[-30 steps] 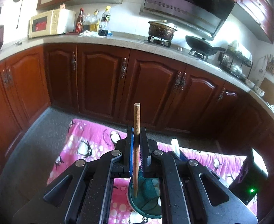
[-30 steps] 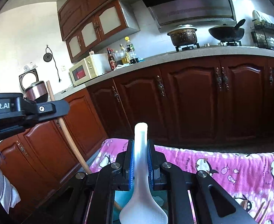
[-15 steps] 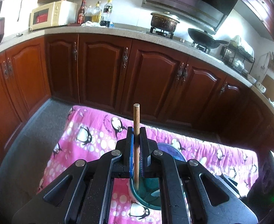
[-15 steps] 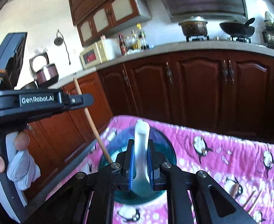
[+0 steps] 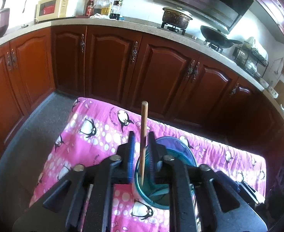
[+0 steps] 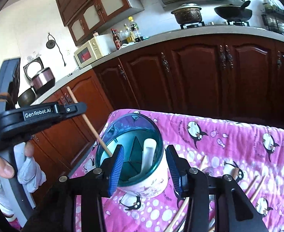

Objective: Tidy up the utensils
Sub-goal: 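Release the white spoon into the holder with the right tool while the left drops the chopstick, then move both open tools back to the utensil pile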

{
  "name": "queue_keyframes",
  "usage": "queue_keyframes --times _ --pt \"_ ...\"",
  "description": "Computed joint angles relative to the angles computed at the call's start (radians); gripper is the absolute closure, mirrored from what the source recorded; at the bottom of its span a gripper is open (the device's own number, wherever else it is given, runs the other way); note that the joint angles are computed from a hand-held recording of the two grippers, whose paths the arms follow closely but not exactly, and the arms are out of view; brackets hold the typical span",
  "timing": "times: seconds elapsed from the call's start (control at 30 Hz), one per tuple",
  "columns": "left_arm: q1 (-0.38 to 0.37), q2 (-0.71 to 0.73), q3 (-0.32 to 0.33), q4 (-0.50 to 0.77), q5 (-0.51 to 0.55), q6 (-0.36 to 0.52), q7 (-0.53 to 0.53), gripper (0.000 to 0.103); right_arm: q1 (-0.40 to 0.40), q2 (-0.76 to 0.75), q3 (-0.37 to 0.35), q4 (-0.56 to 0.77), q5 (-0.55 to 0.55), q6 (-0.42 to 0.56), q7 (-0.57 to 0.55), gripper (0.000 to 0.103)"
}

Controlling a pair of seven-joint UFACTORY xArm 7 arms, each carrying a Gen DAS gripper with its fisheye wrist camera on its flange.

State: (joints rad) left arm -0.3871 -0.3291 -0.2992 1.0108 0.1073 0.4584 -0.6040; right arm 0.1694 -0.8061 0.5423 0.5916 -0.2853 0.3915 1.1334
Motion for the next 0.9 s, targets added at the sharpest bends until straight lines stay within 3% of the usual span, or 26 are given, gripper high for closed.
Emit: queue_keyframes --times 0.2,0.47,0.57,0.67,0.9 --pt "-0.009 -0.076 0.01 -0.037 -0.036 0.016 0.004 0.055 0.044 -0.067 -0.011 0.002 0.017 0.094 -0.012 0.057" --pt "0.005 -0.172 -0.07 -0.072 0.021 0.11 -0.03 0.052 0.082 -0.139 -0.002 0.015 0.047 0.242 0.008 0.053" --pt "-0.008 -0.193 -0.098 -0.089 0.031 0.126 -0.048 0.052 0.104 -0.182 -0.003 0.012 0.061 0.304 0.014 0.051" --pt "-0.017 -0.201 -0.131 -0.094 0.05 0.135 -0.069 0.052 0.124 -0.242 0.003 0.01 0.071 0.391 0.016 0.042" --pt "-0.04 -0.172 -0.19 -0.075 0.102 0.146 -0.108 0.052 0.173 -0.372 -0.003 -0.015 0.111 0.567 0.005 0.042"
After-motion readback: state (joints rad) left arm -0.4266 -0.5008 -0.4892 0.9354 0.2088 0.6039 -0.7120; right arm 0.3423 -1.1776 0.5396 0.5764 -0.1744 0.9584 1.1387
